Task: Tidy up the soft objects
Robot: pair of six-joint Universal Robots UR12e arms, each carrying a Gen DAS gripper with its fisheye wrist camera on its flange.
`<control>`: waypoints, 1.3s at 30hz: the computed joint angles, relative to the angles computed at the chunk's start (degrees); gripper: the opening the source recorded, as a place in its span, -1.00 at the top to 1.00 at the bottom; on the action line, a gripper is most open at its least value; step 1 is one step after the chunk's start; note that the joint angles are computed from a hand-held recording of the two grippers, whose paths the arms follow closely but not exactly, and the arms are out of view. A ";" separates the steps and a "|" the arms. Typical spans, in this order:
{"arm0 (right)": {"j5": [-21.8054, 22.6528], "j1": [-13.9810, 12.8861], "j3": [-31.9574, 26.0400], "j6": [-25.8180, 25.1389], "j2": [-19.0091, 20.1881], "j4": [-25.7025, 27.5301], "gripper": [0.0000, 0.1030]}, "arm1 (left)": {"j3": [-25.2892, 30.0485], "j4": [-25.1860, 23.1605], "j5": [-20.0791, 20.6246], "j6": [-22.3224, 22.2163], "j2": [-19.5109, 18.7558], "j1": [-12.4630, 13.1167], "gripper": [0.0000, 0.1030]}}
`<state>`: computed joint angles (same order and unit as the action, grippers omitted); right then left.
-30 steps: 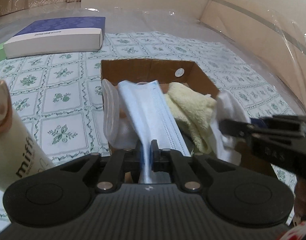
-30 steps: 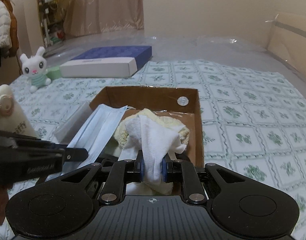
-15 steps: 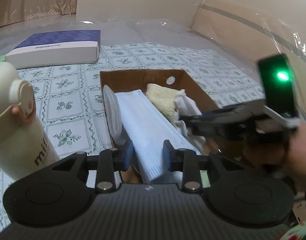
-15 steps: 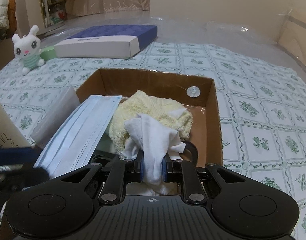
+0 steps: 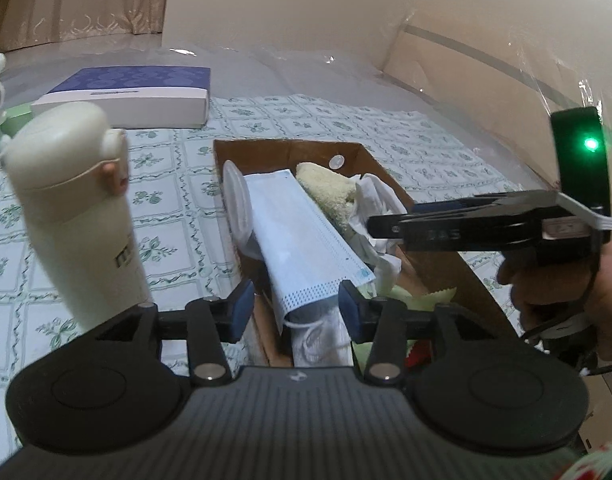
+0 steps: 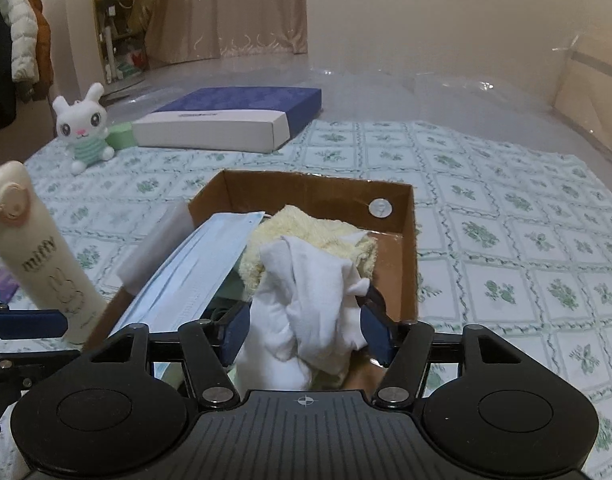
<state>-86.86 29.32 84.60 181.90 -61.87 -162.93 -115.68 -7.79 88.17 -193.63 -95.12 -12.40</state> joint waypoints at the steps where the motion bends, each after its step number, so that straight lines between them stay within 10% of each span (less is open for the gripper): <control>1: -0.02 0.01 0.51 0.26 -0.50 -0.11 -0.21 | -0.26 -0.04 0.32 -0.06 0.33 -0.12 0.10; 16: -5.39 2.17 10.89 9.96 -9.65 -3.99 -0.62 | -4.39 -0.16 7.23 -0.44 5.39 -3.17 -0.82; 22: -6.63 2.94 14.85 17.46 -12.76 -5.00 -0.71 | -5.52 -1.79 9.63 -1.34 7.16 -4.50 -0.87; 39: -17.53 9.02 20.60 18.77 -17.34 -7.27 -0.75 | -10.51 0.50 9.10 0.42 12.60 -4.89 -0.87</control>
<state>-104.38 38.35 105.20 200.67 -79.21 -170.20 -126.20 -7.29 97.27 -193.22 -82.52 -17.29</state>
